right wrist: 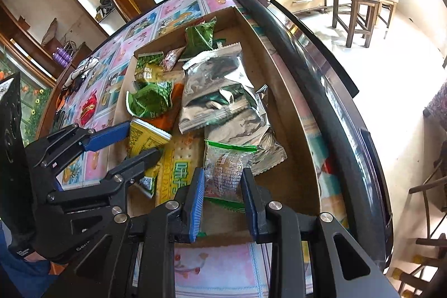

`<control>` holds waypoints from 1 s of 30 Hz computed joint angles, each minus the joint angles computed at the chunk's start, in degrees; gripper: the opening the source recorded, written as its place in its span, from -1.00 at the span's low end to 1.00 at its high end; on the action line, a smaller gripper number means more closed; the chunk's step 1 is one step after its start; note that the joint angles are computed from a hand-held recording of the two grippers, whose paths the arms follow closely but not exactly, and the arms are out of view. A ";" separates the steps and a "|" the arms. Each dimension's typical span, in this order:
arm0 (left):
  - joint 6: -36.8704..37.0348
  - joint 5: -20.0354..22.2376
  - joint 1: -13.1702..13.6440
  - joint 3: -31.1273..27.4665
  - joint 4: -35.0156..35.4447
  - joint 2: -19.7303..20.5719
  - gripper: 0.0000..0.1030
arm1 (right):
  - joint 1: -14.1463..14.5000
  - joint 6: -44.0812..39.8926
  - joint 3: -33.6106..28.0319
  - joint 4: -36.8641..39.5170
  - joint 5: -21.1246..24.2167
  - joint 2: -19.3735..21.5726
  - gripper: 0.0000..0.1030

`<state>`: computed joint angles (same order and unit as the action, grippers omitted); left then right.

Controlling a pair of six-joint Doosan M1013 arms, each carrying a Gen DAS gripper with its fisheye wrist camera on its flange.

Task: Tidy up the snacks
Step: 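Lower both packs into the box and open both tools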

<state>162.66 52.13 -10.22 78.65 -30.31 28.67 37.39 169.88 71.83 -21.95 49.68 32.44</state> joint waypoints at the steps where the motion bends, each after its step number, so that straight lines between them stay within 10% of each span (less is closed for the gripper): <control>1: 0.02 -0.11 -0.08 -0.03 -0.01 0.07 -0.18 | -0.14 -0.34 -0.19 0.00 0.07 0.12 -0.45; 30: 7.12 -0.72 1.04 2.82 -5.71 -2.61 0.22 | 1.29 5.83 -3.33 -5.14 4.91 0.69 -0.16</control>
<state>169.78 51.42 -9.19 81.48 -36.01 26.06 38.68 175.70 68.51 -27.09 54.59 33.13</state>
